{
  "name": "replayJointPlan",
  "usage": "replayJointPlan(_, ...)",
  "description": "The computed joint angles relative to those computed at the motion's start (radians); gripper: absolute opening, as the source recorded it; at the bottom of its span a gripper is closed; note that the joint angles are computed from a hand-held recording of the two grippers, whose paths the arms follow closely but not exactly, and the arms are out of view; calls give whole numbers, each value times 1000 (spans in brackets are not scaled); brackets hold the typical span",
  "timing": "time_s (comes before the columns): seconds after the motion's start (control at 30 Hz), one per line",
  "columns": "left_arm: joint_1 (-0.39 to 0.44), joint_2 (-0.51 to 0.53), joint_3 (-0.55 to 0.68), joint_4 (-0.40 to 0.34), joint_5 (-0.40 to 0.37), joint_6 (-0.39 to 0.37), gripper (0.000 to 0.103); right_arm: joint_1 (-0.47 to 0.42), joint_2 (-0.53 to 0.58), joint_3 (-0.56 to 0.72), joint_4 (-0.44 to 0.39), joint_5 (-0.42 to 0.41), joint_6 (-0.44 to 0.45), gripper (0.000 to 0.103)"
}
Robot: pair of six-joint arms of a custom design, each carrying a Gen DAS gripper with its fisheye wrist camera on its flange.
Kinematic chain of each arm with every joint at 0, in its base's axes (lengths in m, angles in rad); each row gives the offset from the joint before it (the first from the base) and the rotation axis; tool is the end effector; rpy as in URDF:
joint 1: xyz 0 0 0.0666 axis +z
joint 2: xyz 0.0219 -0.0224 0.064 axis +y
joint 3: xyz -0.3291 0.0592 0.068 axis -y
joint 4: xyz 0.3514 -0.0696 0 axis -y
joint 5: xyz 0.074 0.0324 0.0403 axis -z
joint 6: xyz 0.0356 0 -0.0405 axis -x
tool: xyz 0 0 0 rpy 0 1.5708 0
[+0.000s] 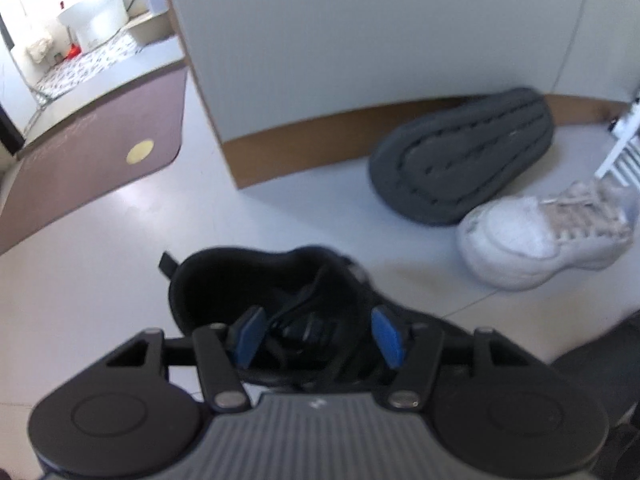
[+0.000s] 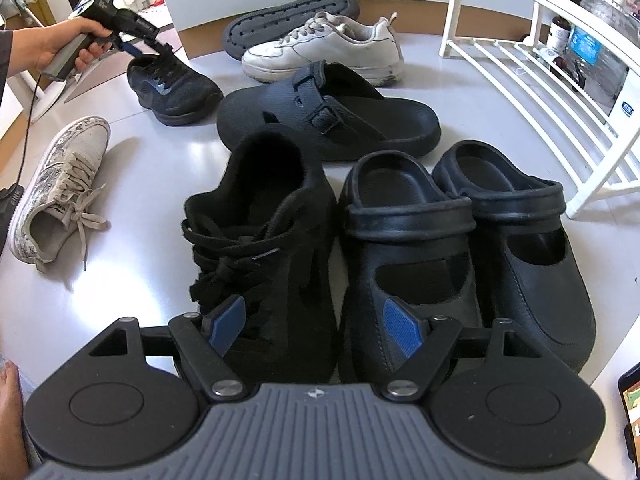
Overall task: Organize scattered shoes
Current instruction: 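Lift the black sneaker with the left tool and carry it toward the clogs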
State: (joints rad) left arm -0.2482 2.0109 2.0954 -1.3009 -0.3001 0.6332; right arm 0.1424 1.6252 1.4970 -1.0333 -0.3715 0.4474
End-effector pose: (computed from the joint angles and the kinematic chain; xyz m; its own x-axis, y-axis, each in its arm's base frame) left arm 0.5948 -0.1403 0.3277 -0.8129 -0.3771 -0.4438 -0.4289 0.9032 0.0182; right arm 0.4919 0.0832 0.3122 -0.6997 -0.5075 -0.5029 -0.6410 0.7568 0.1281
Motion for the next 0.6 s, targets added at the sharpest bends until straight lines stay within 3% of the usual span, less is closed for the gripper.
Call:
replayJointPlan(0.1, 25, -45, -111, 96, 56, 52, 71, -4, 4, -1, -9, 7, 15, 80)
replayJointPlan(0.17, 27, -45, -123, 101, 42, 58, 80, -8, 9, 2, -18, 13, 22, 80)
replayJointPlan(0.3, 36, -35, -118, 94, 57, 71, 77, -12, 15, 5, -22, 27, 29, 80)
replayJointPlan(0.33, 37, -32, -114, 91, 61, 75, 71, -12, 17, 7, -24, 28, 30, 81)
replayJointPlan(0.37, 39, -29, -110, 87, 64, 79, 51, -12, 19, 9, -26, 29, 30, 80)
replayJointPlan(0.4, 40, -24, -97, 69, 63, 87, 40, -13, 20, 10, -27, 29, 30, 80)
replayJointPlan(0.53, 35, -22, -70, 50, 78, 75, 5, -10, 19, 9, -23, 24, 28, 80)
replayJointPlan(0.6, 23, -15, -45, 41, 64, 42, 3, -8, 18, 8, -21, 21, 25, 80)
